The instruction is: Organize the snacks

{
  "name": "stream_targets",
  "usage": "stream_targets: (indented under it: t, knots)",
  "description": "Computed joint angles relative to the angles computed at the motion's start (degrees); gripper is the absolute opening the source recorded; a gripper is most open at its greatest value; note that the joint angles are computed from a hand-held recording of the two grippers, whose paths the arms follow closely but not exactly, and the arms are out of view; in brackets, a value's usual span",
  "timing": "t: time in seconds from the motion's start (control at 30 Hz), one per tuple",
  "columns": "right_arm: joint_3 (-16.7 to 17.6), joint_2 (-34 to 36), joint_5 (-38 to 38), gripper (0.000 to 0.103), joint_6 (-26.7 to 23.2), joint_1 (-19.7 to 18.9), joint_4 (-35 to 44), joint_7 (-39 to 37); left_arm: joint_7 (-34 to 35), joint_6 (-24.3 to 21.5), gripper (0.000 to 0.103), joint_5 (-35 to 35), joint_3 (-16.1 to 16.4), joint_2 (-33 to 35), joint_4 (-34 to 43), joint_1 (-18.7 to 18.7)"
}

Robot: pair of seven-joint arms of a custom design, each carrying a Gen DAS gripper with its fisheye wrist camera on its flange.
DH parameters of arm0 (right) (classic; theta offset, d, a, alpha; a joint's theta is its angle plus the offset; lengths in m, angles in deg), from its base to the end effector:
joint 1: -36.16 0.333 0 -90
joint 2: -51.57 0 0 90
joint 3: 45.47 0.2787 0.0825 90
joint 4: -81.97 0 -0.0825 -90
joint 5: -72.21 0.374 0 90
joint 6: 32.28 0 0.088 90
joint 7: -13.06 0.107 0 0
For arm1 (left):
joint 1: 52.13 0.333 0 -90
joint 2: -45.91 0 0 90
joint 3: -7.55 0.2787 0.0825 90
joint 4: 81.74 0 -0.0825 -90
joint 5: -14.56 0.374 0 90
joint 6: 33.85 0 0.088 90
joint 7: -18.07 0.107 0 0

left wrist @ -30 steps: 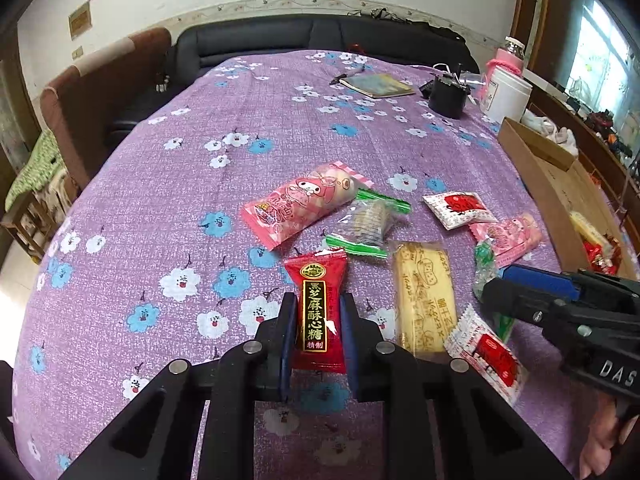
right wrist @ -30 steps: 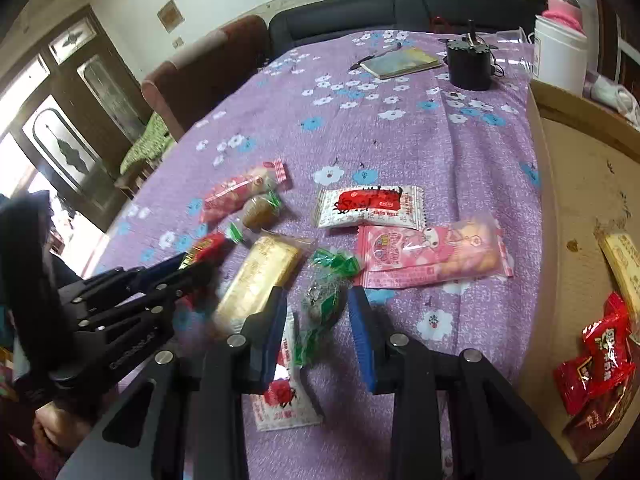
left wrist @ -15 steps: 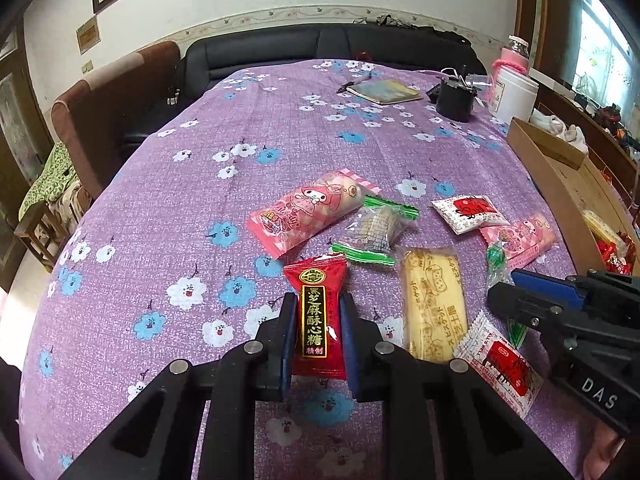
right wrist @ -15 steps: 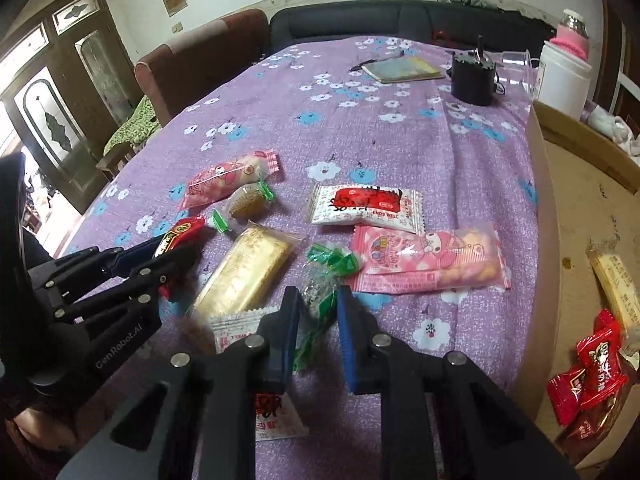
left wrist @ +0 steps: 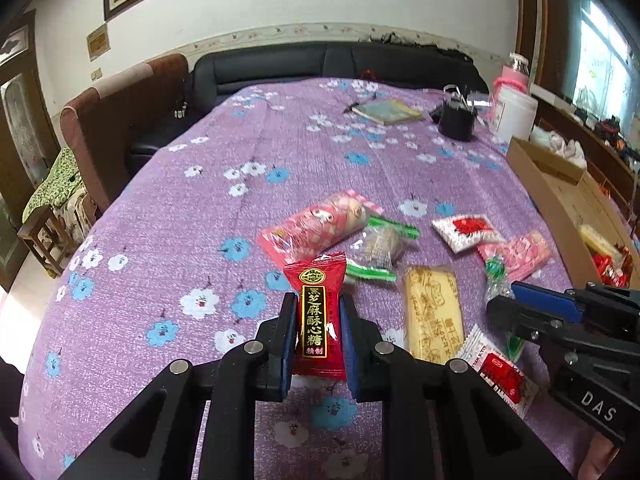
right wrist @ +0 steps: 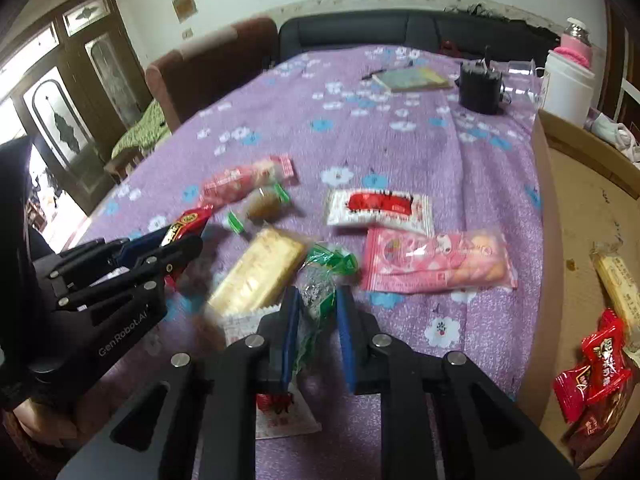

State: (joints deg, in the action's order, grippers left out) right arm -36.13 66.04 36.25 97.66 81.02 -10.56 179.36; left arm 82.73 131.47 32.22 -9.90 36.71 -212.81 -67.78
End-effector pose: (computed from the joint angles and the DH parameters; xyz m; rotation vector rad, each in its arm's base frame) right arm 0.4032 0.5166 0.4936 -1.7262 1.8858 -0.4604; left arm 0.4362 -0.3109 0.4695 -1.4053 2.1640 -0.8768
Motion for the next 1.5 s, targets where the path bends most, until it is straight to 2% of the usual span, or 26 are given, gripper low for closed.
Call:
stream_targets:
  t: [0.2, 0.3, 0.4, 0.5, 0.63, 0.77, 0.9, 1.17, 1.37, 1.43, 1.5]
  knots:
    - [0.0, -1.7, -2.3, 0.018, -0.2, 0.1, -1.5, 2.8, 1.4, 3.2, 0.02, -2.8, 0.8, -1.3, -1.7, -0.6]
    - [0.2, -2.3, -3.0, 0.018, -0.8, -0.1, -1.9, 3.5, 0.7, 2.2, 0.02, -2.5, 0.1, -2.2, -2.2, -0.2]
    - [0.5, -3.3, -3.5, 0.018, -0.4, -0.5, -3.1, 4.7, 3.7, 1.3, 0.02, -8.1, 1.8, -4.3, -4.0, -2.5]
    - [0.8, -4.3, -4.6, 0.018, -0.5, -0.7, -3.9, 6.0, 2.1, 0.7, 0.02, -7.5, 0.2, -6.6, -5.9, -1.4]
    - [1.4, -5.0, -6.2, 0.018, -0.7, -0.9, -4.3, 7.3, 1.2, 0.7, 0.02, -8.4, -0.3, -8.5, -8.0, -1.7]
    - [1.8, -5.2, -7.7, 0.018, -1.6, -0.8, -4.0, 7.9, -2.3, 1.1, 0.02, -5.2, -2.6, -8.8, -8.6, 0.5]
    - [2.1, -5.3, -8.5, 0.018, -1.9, -0.8, -3.9, 8.2, -3.9, 2.7, 0.02, -3.8, -3.0, -9.6, -9.6, 1.0]
    - [1.9, -3.9, -6.9, 0.018, -2.0, -0.7, -2.9, 6.0, -2.4, 3.8, 0.02, -5.4, -1.3, -9.8, -10.2, -0.6]
    - [1.7, -4.4, -5.8, 0.018, 0.4, -1.0, -3.9, 6.2, -0.7, 3.5, 0.02, -8.7, 0.4, -9.8, -10.5, -1.9]
    - [1.7, -4.5, -5.3, 0.018, 1.4, -1.2, -4.3, 6.4, -0.8, 3.4, 0.02, -8.7, -0.1, -9.6, -10.2, -1.5]
    - [1.7, -4.9, -5.1, 0.018, 2.1, -1.3, -4.8, 7.0, 1.1, 2.9, 0.02, -10.2, 1.0, -9.0, -9.7, -2.8]
